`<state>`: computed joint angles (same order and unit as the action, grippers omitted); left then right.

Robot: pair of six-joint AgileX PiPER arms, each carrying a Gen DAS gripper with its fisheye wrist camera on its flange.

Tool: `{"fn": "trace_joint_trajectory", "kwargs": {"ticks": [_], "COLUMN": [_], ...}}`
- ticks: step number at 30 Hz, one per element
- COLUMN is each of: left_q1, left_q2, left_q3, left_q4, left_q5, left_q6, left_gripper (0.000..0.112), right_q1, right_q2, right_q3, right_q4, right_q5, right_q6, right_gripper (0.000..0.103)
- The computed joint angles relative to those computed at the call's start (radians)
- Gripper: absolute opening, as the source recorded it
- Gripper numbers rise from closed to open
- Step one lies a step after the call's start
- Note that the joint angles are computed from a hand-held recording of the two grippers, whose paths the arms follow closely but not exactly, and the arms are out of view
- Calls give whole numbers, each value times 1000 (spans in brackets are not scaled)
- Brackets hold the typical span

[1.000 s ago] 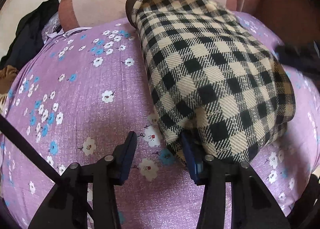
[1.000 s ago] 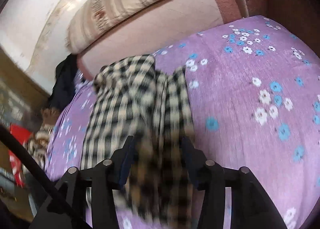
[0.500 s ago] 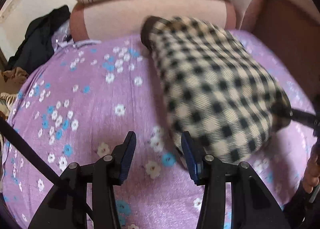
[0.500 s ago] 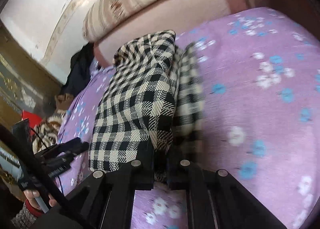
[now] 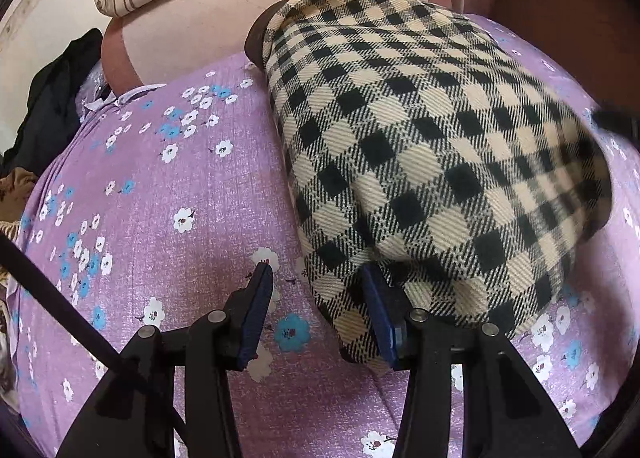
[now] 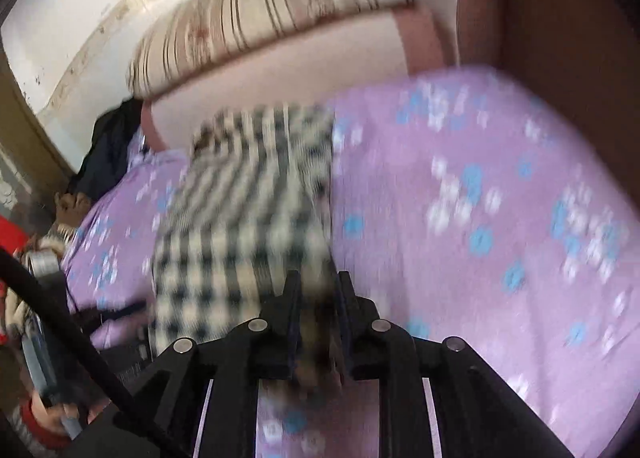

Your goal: Fold large clothes

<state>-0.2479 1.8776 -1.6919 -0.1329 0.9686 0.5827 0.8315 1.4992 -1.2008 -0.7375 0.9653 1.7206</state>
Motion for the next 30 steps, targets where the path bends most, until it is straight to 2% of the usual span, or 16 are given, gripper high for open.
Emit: {"fn": "trace_joint_trajectory", "kwargs": {"ticks": [3, 4, 8, 10, 12, 14, 17, 18, 20, 22, 25, 26, 28, 30], "left_q1": [7, 8, 15, 22, 28, 44, 75, 88, 106, 123, 130, 113, 87, 70], "left_q2": [-9, -12, -20, -18, -16, -5, 23, 30, 25, 3, -31, -24, 6, 28], "left_q3": [20, 29, 52, 48, 39, 2, -75, -97, -108, -91, -54, -60, -82, -78], "left_q4": [-12, -15, -31, -45, -59, -95, -139, -156, -181, -218, -266, -245, -209, -188], "left_q5": [-18, -27, -54, -48, -38, 8, 104, 134, 155, 147, 101, 99, 121, 129], "left_q6": [9, 12, 29, 36, 47, 75, 81, 78, 73, 89, 96, 79, 52, 22], "left_gripper": [46, 46, 46, 46, 49, 49, 49, 49, 49, 49, 49, 49, 49, 49], "right_q1": [-95, -157, -368, -438, -491, -498, -475, -466, -424, -404, -429, -430, -436, -463], "right_q2": [59, 95, 247, 310, 381, 415, 404, 389, 327, 296, 321, 369, 520, 684], "right_q3": [-101, -143, -260, -290, -329, -352, -386, -383, -348, -346, -424, -487, -683, -883], "right_q4": [44, 89, 395, 514, 579, 534, 474, 453, 370, 376, 620, 720, 920, 1120], "right_q5": [-49, -110, -273, -289, -276, -241, -177, -168, -191, -237, -329, -343, -298, -199], "right_q6": [-133, -217, -539, -638, -668, -594, -572, -558, -484, -511, -774, -864, -1029, -1211], "right_gripper": [19, 19, 19, 19, 14, 13, 13, 16, 21, 21, 21, 22, 22, 25]}}
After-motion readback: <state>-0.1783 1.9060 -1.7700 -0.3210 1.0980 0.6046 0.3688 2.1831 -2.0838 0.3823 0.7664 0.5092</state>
